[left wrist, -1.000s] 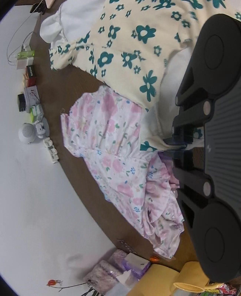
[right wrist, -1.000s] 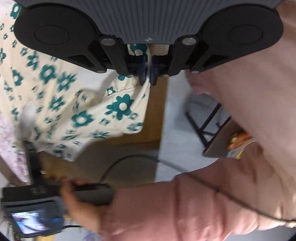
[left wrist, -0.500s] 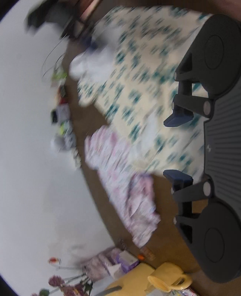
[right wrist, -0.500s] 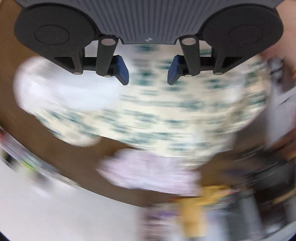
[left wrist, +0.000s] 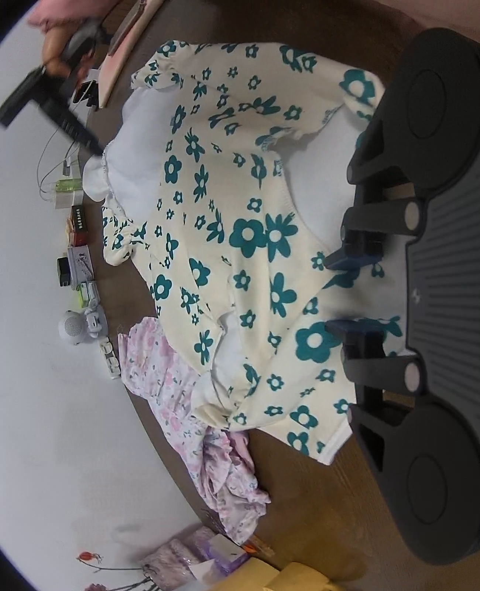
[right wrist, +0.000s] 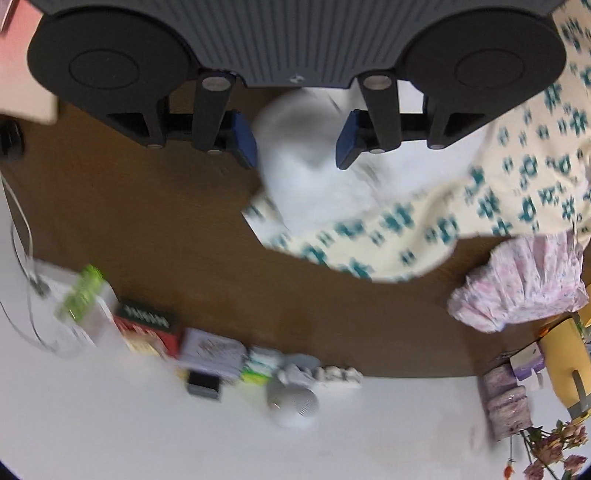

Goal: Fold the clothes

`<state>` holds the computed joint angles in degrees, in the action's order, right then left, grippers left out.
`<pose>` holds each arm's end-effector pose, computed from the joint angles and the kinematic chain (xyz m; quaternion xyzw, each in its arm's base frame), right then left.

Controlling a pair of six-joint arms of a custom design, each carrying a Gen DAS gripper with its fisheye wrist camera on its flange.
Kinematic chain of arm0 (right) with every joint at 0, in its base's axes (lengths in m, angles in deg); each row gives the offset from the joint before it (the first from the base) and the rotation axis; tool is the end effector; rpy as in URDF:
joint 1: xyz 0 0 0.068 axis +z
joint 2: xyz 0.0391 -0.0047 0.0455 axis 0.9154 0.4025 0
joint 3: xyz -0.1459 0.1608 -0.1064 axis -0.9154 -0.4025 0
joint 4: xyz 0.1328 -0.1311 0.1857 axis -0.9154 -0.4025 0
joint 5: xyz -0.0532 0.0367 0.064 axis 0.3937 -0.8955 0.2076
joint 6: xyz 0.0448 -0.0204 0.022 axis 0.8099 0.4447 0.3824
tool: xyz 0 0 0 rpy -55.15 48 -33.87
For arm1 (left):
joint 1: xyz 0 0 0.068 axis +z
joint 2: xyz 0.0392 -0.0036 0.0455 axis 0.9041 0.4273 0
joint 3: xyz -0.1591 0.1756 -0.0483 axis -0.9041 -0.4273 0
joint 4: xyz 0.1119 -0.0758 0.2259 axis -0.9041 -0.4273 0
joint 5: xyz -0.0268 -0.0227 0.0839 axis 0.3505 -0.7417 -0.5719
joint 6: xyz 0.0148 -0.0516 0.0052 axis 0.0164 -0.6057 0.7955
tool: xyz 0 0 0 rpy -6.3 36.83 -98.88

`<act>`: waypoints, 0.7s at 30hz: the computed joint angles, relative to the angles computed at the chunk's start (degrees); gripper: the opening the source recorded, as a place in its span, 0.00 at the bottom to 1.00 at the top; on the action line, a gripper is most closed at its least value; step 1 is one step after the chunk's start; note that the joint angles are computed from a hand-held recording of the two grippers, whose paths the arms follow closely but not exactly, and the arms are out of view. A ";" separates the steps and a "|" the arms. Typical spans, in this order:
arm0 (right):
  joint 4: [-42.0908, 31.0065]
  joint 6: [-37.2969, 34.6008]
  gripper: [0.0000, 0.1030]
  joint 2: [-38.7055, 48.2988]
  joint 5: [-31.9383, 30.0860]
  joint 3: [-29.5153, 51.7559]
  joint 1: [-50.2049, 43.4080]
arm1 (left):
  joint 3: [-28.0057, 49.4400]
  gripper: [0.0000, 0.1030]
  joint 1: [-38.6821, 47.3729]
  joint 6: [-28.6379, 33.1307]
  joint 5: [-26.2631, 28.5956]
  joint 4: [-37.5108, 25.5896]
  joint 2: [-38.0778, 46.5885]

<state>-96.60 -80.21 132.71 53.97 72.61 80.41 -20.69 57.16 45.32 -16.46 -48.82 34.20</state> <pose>0.3780 0.1035 0.1904 -0.2611 0.9108 0.1092 0.3006 0.1286 -0.0156 0.1536 0.1973 0.9142 0.0503 0.3504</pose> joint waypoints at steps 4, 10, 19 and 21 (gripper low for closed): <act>-0.44 -5.33 0.48 -2.70 -5.59 -6.56 -3.71 | 0.49 0.30 -2.39 -1.52 -2.81 0.59 1.56; -0.73 -9.83 0.17 -3.24 -5.30 -8.99 -0.06 | 0.98 0.29 -8.54 -5.46 -10.75 1.54 4.13; 1.04 -8.30 0.00 -12.75 1.38 -19.89 -3.49 | 1.42 0.27 -12.10 -5.60 -23.76 5.34 10.77; 0.61 -8.05 0.00 -16.12 -1.00 -23.40 -6.69 | 1.35 0.27 -10.45 -4.74 -23.74 6.05 11.00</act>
